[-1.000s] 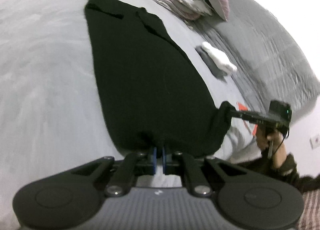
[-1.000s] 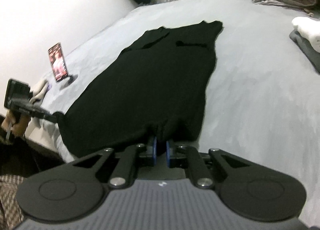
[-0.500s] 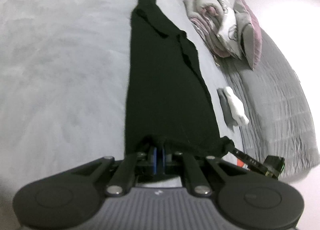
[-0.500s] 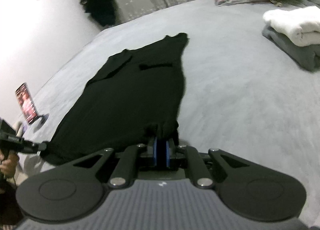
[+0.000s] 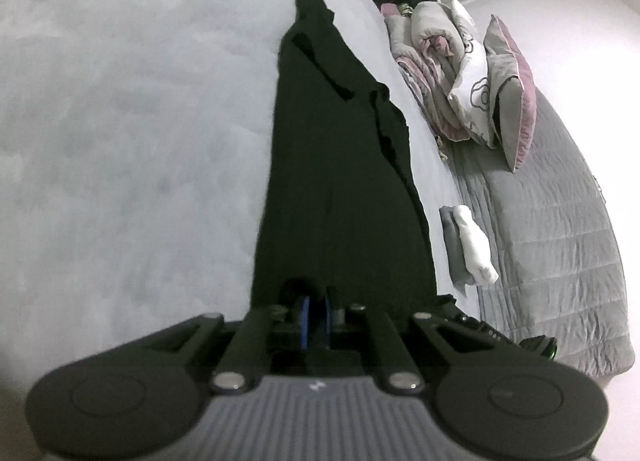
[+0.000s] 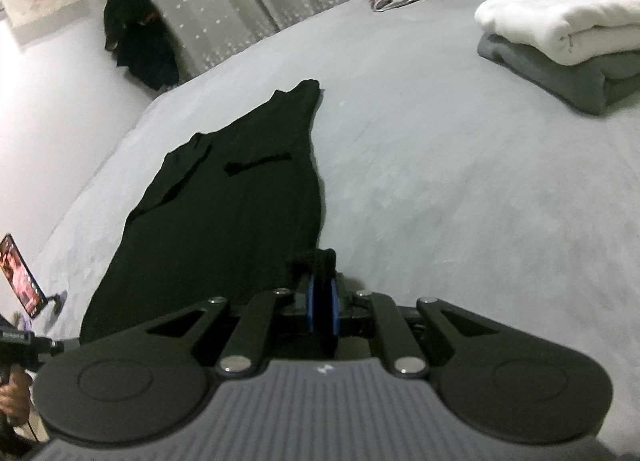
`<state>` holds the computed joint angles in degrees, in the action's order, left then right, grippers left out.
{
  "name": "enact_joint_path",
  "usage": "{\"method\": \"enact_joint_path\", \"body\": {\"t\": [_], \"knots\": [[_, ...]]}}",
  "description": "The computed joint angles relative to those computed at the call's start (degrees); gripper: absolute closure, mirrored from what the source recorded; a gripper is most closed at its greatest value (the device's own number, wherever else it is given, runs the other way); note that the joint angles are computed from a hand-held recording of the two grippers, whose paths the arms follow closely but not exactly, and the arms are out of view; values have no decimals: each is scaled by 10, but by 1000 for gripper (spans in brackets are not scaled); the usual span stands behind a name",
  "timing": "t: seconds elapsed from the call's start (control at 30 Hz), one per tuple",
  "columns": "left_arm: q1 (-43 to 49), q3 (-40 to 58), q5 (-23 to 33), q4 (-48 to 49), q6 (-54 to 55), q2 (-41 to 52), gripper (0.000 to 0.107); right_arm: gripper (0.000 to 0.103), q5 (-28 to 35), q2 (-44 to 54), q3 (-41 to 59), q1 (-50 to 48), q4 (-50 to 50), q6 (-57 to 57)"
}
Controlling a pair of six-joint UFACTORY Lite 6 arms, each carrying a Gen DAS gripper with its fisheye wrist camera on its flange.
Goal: Fold clothes
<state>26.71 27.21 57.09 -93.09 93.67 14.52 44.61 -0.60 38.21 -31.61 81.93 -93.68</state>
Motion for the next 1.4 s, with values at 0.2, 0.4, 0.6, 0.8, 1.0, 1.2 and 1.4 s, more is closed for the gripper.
{"method": "enact_joint_path", "body": {"t": [0.2,0.4,0.6,0.8,1.0,1.2,1.4], "knots": [[17,-9,8,-24,24,-24,71,94,-5,8,6,8,15,8],[-29,-44,-66,-92,88,-105,68,91,-4,22,11,13,37,4],[-112,-79,-164,-144,190,-194,68,84,-5,27,14,19,42,11],[-168,-91,-218,-240,284,-209,71,56,-10,18,6,23,32,12],[-194,-109,-236,-310,336,-227,85,57,-48,-32,-41,50,57,-49],[-202,-132,-234,-358,370,-259,102,88,-95,-74,-84,90,127,-131],[-201,-141,-223,-402,392,-290,104,90,-105,-103,-109,106,211,-209]]}}
